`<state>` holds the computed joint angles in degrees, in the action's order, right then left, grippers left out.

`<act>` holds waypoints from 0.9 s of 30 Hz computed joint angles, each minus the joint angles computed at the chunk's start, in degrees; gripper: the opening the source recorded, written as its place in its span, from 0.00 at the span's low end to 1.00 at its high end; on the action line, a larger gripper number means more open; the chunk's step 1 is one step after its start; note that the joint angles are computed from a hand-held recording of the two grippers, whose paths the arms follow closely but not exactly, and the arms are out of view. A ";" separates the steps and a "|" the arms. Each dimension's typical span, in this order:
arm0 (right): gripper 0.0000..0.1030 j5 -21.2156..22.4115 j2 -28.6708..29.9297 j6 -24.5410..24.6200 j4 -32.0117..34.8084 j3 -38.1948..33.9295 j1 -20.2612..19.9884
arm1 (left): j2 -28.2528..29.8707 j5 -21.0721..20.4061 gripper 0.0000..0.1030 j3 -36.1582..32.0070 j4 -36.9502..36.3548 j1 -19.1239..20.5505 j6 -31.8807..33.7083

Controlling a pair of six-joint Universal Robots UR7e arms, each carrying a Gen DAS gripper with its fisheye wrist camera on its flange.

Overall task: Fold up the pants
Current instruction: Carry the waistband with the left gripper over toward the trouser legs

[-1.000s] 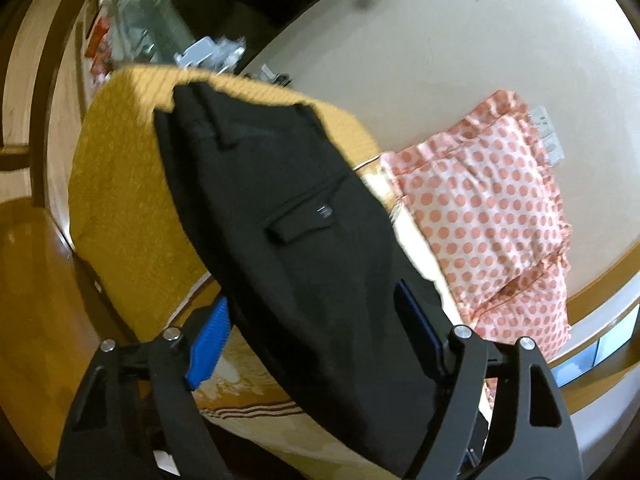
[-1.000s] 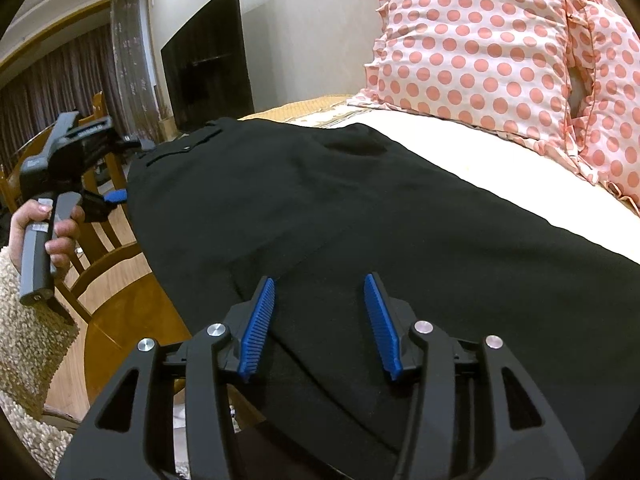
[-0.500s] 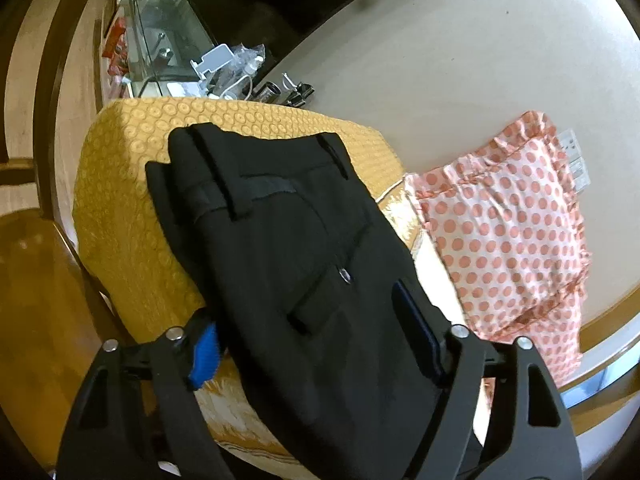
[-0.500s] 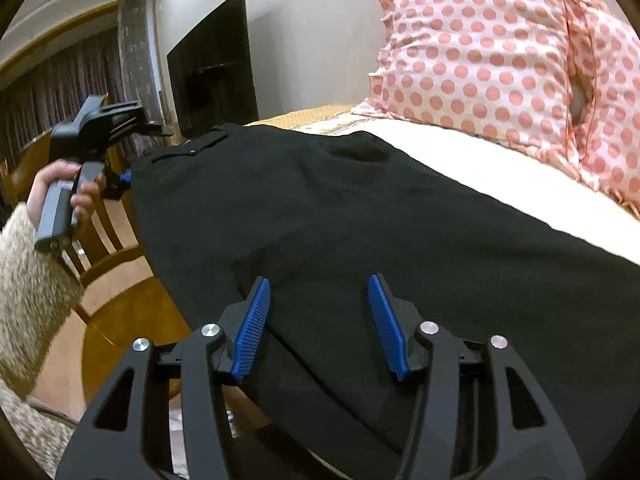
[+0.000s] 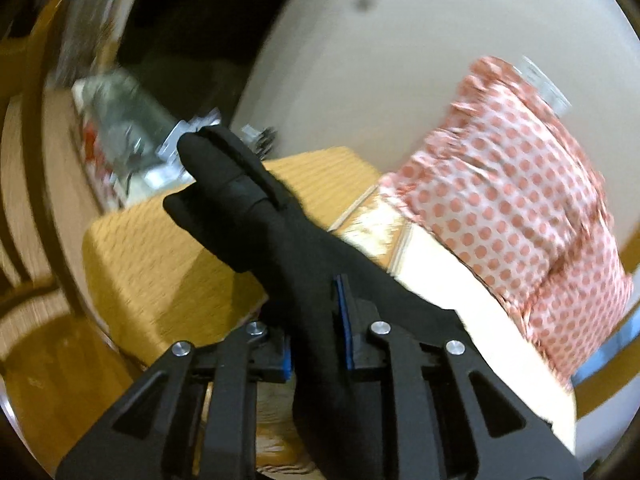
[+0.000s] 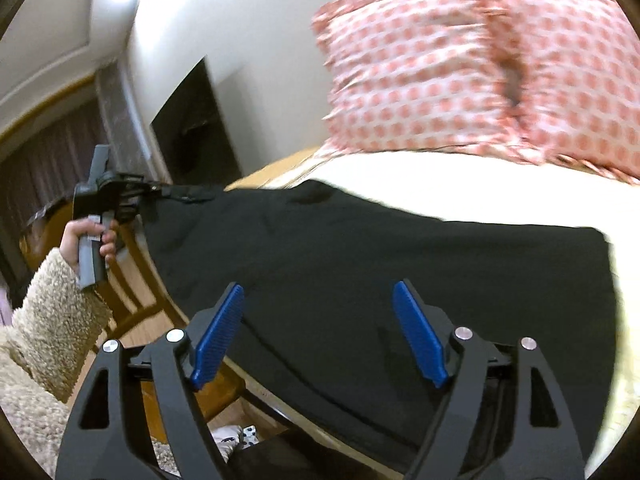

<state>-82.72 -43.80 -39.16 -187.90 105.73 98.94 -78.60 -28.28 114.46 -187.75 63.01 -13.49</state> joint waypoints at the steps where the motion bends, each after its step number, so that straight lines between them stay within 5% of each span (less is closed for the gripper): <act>1: 0.77 -0.58 -0.89 0.02 -1.87 0.91 -0.53 | 1.27 0.32 0.15 -1.29 -0.10 -1.10 2.48; 8: 0.78 -0.39 -6.08 7.06 -10.41 5.20 -5.32 | 10.15 -3.53 0.15 -9.01 -0.24 -7.51 16.56; 14: 0.78 -0.90 -9.02 13.30 -16.90 8.61 -8.84 | 18.42 -14.36 0.15 -12.60 2.74 -12.05 25.28; 18: 0.78 -2.01 -10.01 15.71 -19.15 10.10 -10.49 | 22.89 -23.66 0.15 -11.33 11.01 -13.19 24.55; 23: 0.78 -4.19 -9.79 17.10 -17.72 9.66 -11.37 | 26.11 -29.23 0.13 -10.62 22.74 -11.34 20.11; 27: 0.78 -4.77 -9.26 16.99 -16.98 9.13 -11.31 | 24.52 -32.29 0.12 -10.91 22.39 -10.11 17.63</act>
